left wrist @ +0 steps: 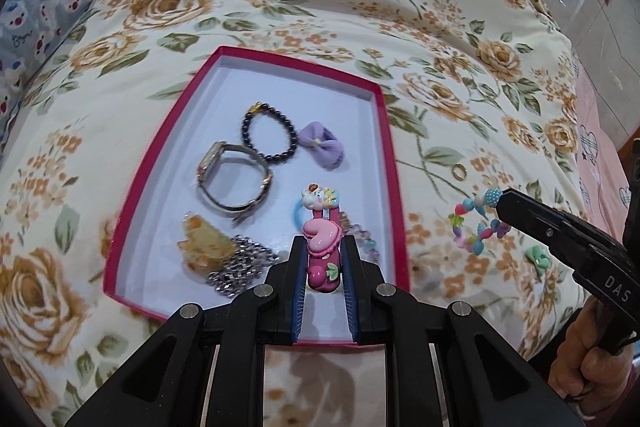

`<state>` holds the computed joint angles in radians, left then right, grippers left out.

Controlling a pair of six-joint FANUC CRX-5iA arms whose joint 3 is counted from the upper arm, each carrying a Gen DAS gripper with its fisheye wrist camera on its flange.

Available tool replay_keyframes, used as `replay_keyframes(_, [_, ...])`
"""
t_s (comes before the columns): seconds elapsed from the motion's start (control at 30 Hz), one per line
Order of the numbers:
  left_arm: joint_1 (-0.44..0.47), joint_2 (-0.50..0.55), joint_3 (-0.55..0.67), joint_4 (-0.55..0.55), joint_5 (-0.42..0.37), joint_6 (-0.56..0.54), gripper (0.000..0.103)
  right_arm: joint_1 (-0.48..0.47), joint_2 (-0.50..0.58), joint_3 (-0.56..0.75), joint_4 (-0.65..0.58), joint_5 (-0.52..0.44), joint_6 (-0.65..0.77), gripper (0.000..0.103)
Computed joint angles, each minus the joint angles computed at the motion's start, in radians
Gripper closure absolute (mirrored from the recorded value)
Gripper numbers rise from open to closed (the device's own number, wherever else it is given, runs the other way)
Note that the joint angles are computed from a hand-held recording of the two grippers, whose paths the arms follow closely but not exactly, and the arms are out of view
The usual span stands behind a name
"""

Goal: Organize jewelry
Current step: 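Carry the keychain and bead strand into the red box, open both tools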

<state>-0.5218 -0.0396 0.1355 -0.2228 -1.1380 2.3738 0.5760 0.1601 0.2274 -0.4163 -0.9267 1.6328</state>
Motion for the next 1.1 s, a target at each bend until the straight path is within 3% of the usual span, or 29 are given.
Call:
replay_keyframes(0.57, [0.032, -0.018, -0.03, -0.005, -0.012, 0.02, 0.087, 0.055, 0.068, 0.071, -0.055, -0.059, 0.073, 0.091])
replay_keyframes(1.1, [0.056, 0.013, -0.019, -0.005, -0.021, 0.0, 0.087, 0.046, 0.152, 0.148, -0.105, -0.122, 0.096, 0.091])
